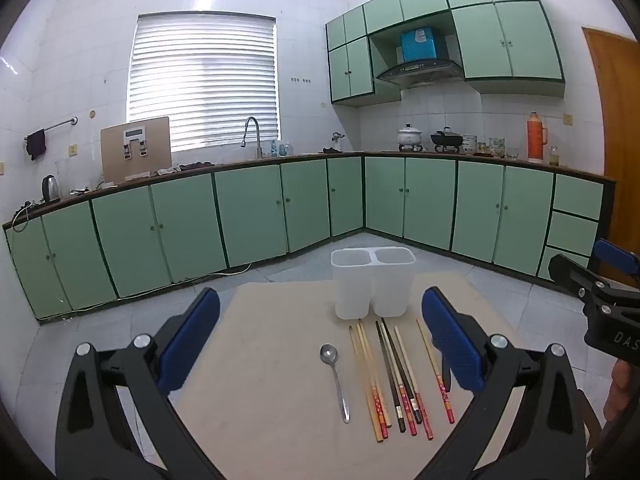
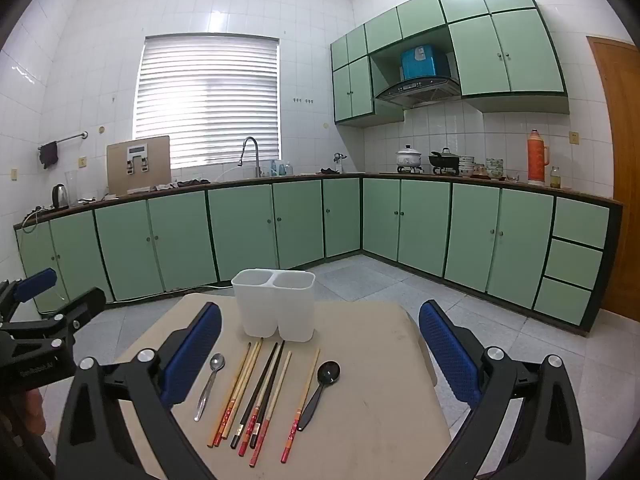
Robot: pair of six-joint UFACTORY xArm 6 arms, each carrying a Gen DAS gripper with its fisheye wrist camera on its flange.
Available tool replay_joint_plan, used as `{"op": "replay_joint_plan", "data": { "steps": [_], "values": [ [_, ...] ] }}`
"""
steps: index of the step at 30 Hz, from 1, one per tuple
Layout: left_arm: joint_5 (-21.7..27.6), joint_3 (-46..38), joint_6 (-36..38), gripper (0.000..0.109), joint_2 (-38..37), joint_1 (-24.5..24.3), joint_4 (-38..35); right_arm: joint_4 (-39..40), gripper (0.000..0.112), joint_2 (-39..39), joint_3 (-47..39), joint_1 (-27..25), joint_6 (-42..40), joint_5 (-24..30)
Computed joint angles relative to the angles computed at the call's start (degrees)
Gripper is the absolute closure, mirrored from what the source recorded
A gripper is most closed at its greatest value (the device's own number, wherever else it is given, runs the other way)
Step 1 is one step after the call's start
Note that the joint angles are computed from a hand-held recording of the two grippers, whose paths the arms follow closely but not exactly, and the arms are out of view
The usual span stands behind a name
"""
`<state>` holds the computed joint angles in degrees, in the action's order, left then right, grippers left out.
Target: Organize utensils
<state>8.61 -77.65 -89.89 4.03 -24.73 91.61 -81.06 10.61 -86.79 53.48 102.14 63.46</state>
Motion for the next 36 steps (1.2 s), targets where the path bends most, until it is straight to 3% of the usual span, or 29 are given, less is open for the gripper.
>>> {"op": "replay_joint_plan", "data": {
  "steps": [8, 36],
  "values": [
    [0.4, 0.2, 4.7, 0.011, -0.9, 0.0, -4.7, 0.0, 0.015, 0.0, 0.0, 0.0, 0.0, 0.0],
    [-0.4, 1.1, 4.1, 0.011, -1.8, 0.6, -4.1, 0.2, 0.015, -0.2, 0.2, -0.1, -0.2, -0.1]
  ]
}}
